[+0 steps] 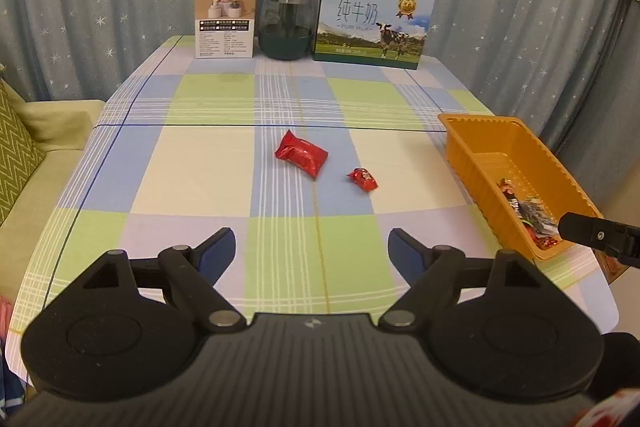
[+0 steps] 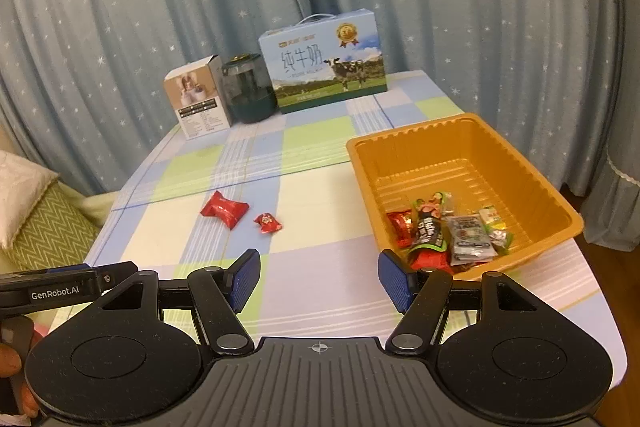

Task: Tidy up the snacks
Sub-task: 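Move both tools back toward the two red candies on the table, then grasp the small red candy with the right tool while the left tool approaches the large red candy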

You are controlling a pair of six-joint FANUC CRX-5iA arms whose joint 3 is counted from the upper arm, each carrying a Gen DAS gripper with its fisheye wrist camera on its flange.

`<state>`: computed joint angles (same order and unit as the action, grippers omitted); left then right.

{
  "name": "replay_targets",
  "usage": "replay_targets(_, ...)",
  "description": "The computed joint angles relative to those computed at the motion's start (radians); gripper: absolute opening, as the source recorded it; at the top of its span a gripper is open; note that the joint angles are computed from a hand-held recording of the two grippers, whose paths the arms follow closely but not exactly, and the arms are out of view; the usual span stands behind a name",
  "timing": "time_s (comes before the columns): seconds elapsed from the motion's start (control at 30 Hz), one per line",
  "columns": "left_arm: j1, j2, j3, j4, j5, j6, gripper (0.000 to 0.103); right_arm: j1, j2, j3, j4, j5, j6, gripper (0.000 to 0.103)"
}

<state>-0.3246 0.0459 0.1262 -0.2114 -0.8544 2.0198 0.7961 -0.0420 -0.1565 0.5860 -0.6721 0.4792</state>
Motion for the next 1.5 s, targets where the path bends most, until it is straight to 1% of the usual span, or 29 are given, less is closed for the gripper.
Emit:
replay_targets(0.17,0.024,0.009,-0.003,0.006,0.007,-0.010,0.082,-0.007,0.045,0.043,-0.043,0.018,0.075,0.065)
replay_targets(0.4,0.065,0.047,0.015,0.031,0.029,-0.044,0.083,-0.022,0.141,0.123,-0.103,0.068,0.203,0.065)
replay_targets(0.7,0.110,0.138,0.063,0.089,0.091,-0.120,0.084,-0.063,0.285,0.244,-0.184,0.107,0.321,0.065)
replay_targets(0.87,0.125,0.193,0.084,0.109,0.126,-0.150,0.084,-0.083,0.366,0.321,-0.253,0.111,0.432,0.064)
replay_targets(0.9,0.129,0.204,0.087,0.117,0.133,-0.160,0.084,-0.088,0.384,0.340,-0.270,0.110,0.457,0.063)
replay_targets(0.97,0.134,0.222,0.093,0.125,0.144,-0.179,0.084,-0.095,0.416,0.377,-0.313,0.100,0.522,0.055)
replay_targets(1.1,0.142,0.253,0.100,0.131,0.164,-0.220,0.084,-0.108,0.469,0.437,-0.376,0.092,0.622,0.053)
replay_targets(1.23,0.144,0.282,0.114,0.106,0.170,-0.227,0.084,-0.118,0.526,0.504,-0.406,0.066,0.669,0.050)
replay_targets(1.37,0.158,0.299,0.108,0.140,0.186,-0.239,0.084,-0.127,0.577,0.568,-0.446,0.038,0.739,0.045)
replay_targets(1.5,0.165,0.306,0.102,0.162,0.199,-0.246,0.084,-0.131,0.609,0.607,-0.464,0.032,0.781,0.041)
